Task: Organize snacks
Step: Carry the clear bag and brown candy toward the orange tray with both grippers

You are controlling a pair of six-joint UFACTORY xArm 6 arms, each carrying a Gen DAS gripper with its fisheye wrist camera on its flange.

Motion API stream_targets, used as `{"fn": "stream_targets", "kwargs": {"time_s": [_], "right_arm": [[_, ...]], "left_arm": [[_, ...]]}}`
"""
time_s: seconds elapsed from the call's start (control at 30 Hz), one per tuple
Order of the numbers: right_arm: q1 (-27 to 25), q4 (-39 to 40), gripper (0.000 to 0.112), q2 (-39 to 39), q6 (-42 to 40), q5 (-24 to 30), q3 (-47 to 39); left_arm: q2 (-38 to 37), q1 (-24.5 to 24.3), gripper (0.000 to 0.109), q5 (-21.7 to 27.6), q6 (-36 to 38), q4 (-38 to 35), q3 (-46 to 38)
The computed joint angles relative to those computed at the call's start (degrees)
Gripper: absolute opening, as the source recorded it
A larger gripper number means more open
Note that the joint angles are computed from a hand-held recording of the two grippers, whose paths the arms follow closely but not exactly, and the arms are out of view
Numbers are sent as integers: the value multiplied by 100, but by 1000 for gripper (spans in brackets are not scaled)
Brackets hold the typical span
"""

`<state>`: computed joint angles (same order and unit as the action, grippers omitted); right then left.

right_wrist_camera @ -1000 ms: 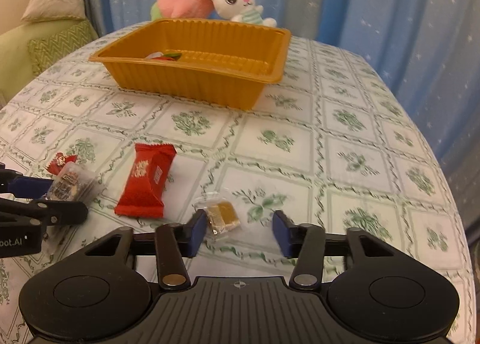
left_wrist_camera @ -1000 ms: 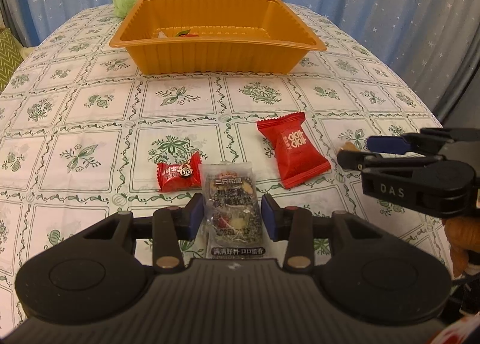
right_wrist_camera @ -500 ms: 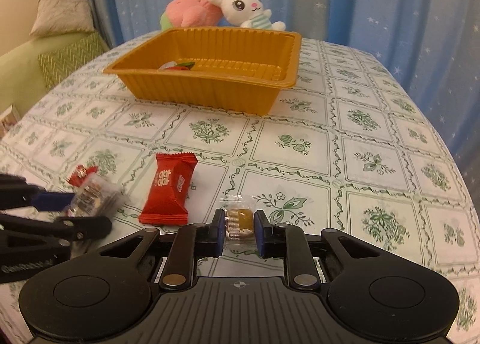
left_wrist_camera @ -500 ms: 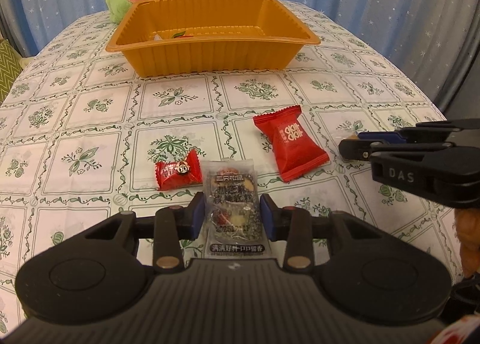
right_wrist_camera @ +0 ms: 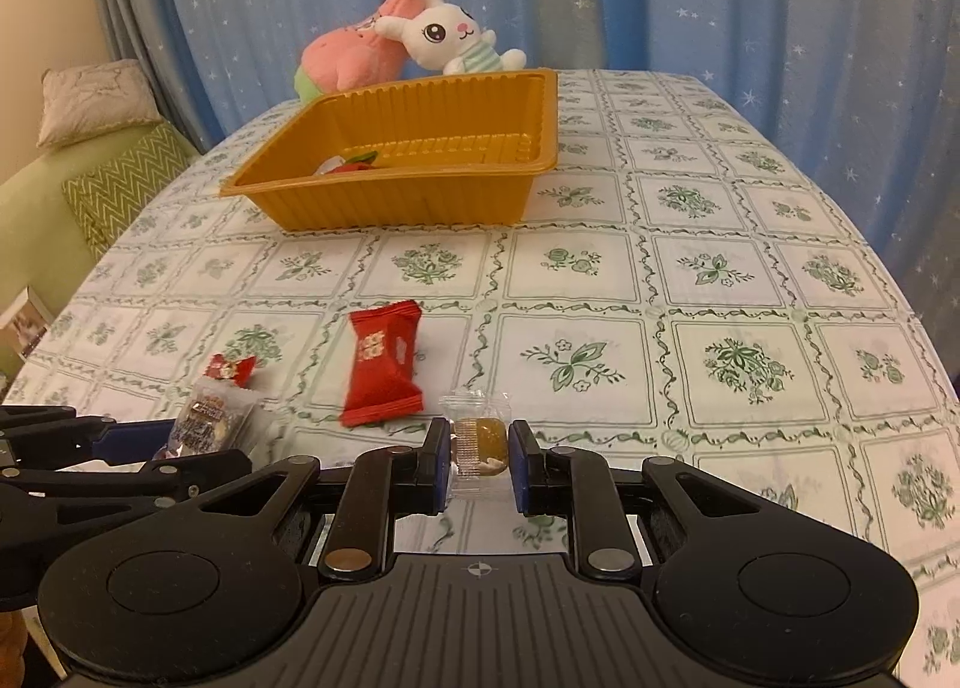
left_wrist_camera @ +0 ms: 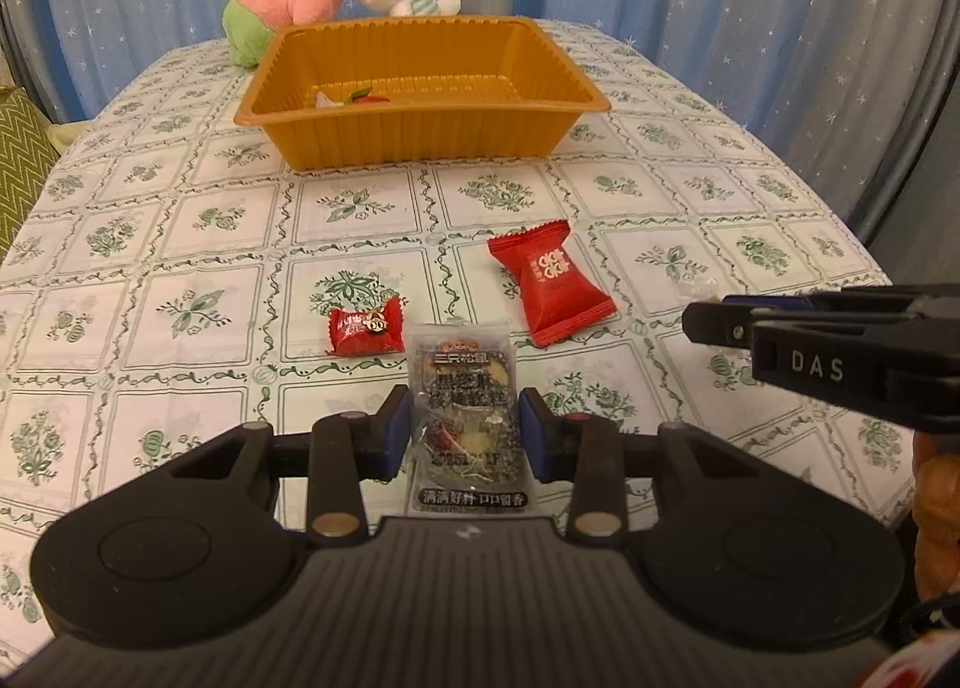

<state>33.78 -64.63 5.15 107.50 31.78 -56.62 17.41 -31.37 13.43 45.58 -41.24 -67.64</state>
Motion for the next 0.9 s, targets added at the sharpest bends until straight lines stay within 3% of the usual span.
{"fn": "stream_targets", "kwargs": {"time_s": [0.57,0.9], "right_arm": [[634,297,21,-455,-160,860,-182],[821,344,21,-467,-377,1096,-410]], "left_arm": [[-811,93,34,70,-19,1,465],[-1075,181,34,137,11,22,604]]}}
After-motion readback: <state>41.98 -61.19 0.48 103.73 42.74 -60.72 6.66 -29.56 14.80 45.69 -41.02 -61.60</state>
